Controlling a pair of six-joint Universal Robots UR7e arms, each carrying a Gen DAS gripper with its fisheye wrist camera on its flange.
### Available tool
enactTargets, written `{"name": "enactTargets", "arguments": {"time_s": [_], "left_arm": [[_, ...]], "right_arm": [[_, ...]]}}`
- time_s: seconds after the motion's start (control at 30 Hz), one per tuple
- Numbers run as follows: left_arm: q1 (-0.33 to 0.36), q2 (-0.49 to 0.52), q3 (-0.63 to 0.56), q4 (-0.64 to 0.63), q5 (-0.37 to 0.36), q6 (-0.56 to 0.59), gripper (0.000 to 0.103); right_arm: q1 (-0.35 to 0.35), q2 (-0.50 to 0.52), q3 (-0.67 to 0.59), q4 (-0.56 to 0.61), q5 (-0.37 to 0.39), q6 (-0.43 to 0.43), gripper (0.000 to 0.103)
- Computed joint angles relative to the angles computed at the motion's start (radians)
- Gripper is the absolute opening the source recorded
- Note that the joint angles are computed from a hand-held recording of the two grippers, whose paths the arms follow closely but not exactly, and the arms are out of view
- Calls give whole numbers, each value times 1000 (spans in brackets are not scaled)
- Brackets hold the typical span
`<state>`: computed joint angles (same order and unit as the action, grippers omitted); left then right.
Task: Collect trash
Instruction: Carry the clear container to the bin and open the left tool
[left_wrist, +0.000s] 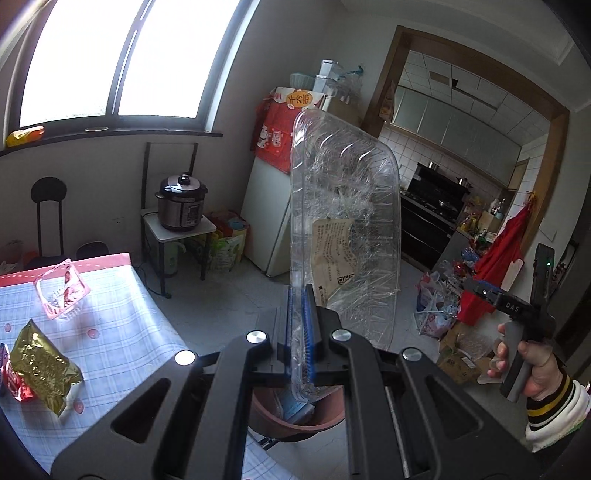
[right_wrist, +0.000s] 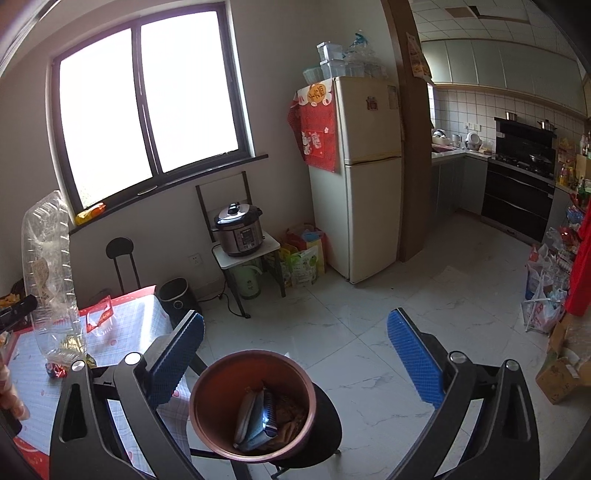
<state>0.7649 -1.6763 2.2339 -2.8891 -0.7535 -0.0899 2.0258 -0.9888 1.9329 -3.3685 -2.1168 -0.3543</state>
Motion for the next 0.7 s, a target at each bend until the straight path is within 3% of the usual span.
{"name": "enactTargets", "arguments": {"time_s": [0.23,0.37,0.4,0.5,0.67,0.7], "left_arm": [[71,211,-77,-140,-93,78,10],[91,304,-123,-179,-92,103,10],[94,326,-134,-190,-82,112,15],[102,374,-155,-217,-45,142,83],[94,365,-148,-235,-11,157,86],[93,355,-140,-238,-4,159,91]], "right_arm": [[-43,-63,45,3,-35,20,97],[-66,-85,60,-2,-40,13,97],[-70,-89,63,-2,-41,10,97],[-80,-94,66,-4,-45,5,97],[-88,-89,59,-4,-40,18,97],[-88,-88,61,-4,-39,25,97]]}}
